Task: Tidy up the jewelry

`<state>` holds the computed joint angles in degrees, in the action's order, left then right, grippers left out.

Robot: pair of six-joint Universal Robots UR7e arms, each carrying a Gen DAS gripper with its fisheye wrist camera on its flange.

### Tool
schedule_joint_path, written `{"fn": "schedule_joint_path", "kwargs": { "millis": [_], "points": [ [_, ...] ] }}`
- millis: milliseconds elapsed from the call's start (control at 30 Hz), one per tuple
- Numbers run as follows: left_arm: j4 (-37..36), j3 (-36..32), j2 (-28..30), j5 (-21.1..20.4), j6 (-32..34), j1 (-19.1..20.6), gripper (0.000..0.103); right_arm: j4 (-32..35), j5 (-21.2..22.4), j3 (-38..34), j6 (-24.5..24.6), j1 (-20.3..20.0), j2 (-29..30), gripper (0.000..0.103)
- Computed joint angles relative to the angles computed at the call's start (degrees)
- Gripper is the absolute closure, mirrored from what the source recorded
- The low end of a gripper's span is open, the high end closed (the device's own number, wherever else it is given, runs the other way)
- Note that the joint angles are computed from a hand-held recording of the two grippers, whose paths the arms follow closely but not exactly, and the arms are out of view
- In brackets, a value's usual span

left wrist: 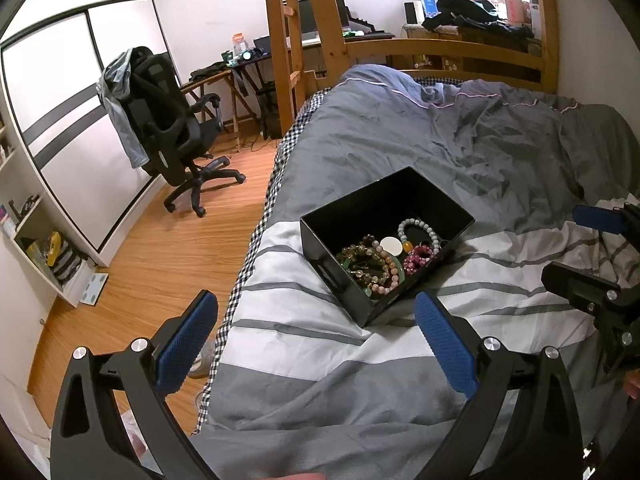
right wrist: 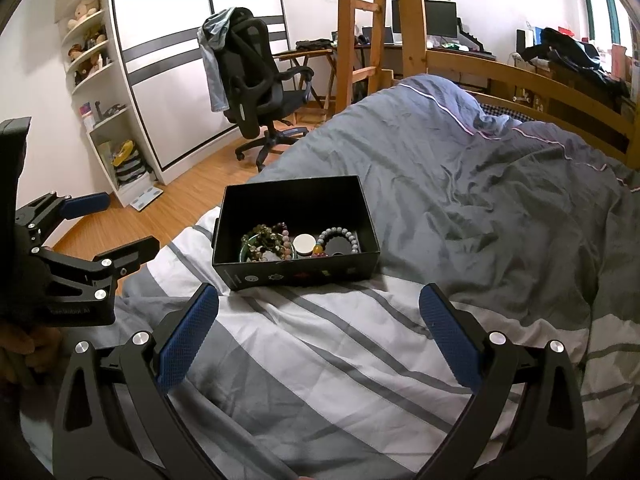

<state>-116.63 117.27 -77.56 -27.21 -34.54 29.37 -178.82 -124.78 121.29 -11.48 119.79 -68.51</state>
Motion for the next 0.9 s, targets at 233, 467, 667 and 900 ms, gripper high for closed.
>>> {"fn": "schedule_joint_path", "kwargs": {
  "millis": [233, 467, 667, 900],
  "points": [
    [0.7, 0.0, 0.0, -0.3, -0.8, 0.1, 0.006, 0.6, 0.0, 0.0, 0.2, -0.1, -0.1, 0.004],
    [0.4, 0.0, -0.1, -0.4, -0.6, 0.2, 0.006, 0.7, -0.2, 0.1, 0.6, 0.0, -0.1, 0.004],
    [0.6, 0.0, -0.1, -0.3, -0.6, 0.2, 0.006, 0.6, -0.3, 0.1, 0.6, 0.0, 0.0, 0.004],
    [-0.9, 0.7, 0.1, -0.3, 0.3, 0.3, 0.006, 0.5, -0.4, 0.2, 0.8, 0.1, 0.1, 0.004]
  ]
}}
